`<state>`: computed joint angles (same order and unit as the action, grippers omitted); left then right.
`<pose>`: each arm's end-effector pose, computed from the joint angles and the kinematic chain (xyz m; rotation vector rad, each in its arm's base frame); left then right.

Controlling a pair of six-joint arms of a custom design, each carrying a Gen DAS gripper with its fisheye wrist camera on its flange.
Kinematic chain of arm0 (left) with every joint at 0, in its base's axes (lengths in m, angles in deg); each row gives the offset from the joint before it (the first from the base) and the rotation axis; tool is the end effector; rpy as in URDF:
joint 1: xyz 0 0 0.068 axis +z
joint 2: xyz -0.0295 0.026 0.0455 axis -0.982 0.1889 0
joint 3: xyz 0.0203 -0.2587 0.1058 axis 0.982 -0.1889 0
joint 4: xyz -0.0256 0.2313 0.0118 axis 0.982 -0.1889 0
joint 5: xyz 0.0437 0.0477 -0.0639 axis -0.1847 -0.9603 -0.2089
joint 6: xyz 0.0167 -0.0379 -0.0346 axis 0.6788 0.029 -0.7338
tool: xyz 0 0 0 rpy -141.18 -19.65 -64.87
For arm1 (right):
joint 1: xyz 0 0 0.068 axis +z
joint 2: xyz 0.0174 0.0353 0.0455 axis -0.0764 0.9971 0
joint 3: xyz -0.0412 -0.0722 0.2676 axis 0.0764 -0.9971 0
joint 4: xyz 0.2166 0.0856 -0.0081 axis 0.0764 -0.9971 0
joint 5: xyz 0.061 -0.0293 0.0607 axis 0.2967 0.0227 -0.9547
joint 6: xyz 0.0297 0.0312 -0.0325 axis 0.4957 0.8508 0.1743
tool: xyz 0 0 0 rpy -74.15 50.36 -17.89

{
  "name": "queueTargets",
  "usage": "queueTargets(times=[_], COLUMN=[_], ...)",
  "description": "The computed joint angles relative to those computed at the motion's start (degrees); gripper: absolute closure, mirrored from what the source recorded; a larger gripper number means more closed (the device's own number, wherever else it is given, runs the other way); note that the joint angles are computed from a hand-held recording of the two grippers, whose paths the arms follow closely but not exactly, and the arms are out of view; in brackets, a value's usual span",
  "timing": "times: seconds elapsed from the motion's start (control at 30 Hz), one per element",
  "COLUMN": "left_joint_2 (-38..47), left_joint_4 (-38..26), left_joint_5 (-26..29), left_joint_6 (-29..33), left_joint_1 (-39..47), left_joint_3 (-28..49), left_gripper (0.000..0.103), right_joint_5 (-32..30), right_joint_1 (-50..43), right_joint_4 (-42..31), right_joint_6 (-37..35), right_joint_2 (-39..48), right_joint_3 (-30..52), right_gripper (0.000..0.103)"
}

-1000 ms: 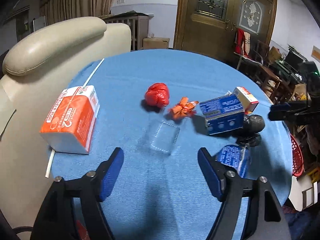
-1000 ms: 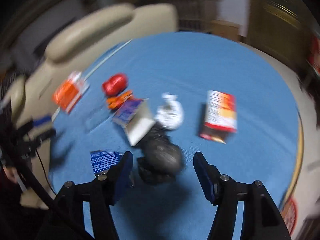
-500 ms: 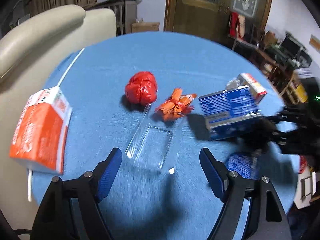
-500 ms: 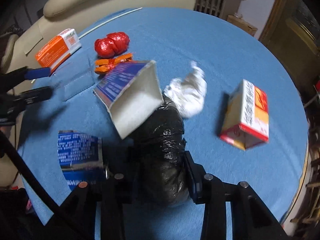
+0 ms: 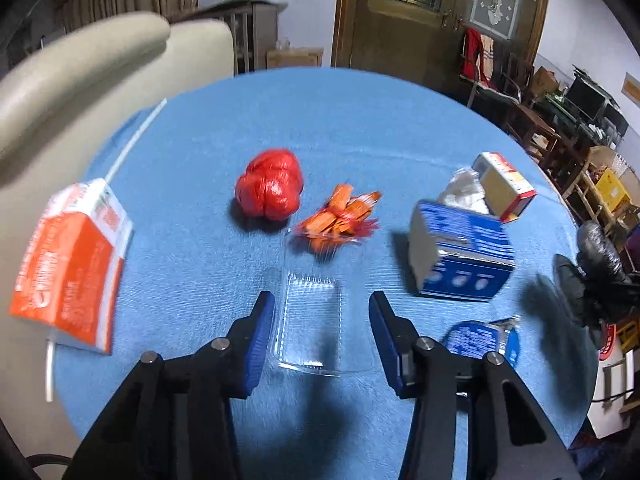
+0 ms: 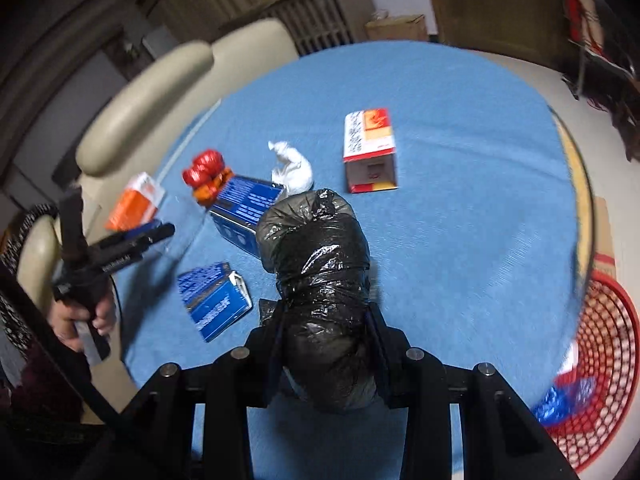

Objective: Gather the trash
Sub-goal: 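Grasp the black plastic bag with the right tool while the left grasps the clear tray, then carry both to the red wastebasket and open both tools to drop them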

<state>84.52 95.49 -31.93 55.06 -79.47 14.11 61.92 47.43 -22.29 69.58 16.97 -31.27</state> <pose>0.2529 -0.0074 0.0802 0.2385 2.4706 -0.1530 0.1653 0.2022 0.1241 -0.0901 2.5678 0.5241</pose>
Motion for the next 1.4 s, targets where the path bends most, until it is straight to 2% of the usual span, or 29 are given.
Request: queueTargets(times=[0.07,0.2,0.33,0.43,0.67,0.97,1.4], left_joint_2=[-4.9,-18.0,-28.2,-31.4,-26.9,-18.7,-10.7], left_joint_4=[0.7,-5.3,-12.0,-17.1,-26.6,-29.3,-32.2], left_joint_5=[-0.7,0.6,-5.2,-11.5,-23.5,-31.4,-33.5], left_joint_6=[-0.6,-3.7,-9.5,-14.3,-23.6,-26.1,-27.2], left_joint_1=[-1.5,-6.1,-16.9,-25.5,-40.9,-53.8,-60.3], left_joint_3=[-3.5,-7.8,-8.2,-5.4,5.7,14.1,23.1], left_gripper=[0.053,0.053,0.053,0.053,0.053,0.053,0.053], right_joint_5=[2.0,6.1,10.5,14.2,19.7,23.6,28.9], right_joint_1=[1.5,4.3,8.2,10.7,13.4,14.1,17.2], right_joint_4=[-0.2,-3.5,-6.5,-7.5,-7.7,-8.1,-14.9], right_joint_6=[2.1,6.5,10.4,12.4,16.4,21.2,29.0], right_joint_2=[-3.8,-13.8,-20.7,-21.1,-22.2,-22.3,-32.1], right_joint_3=[-2.4,-6.8,-8.7,-7.6,-8.0,-9.2,-14.9], right_gripper=[0.064,0.064,0.064,0.064,0.064,0.064,0.064])
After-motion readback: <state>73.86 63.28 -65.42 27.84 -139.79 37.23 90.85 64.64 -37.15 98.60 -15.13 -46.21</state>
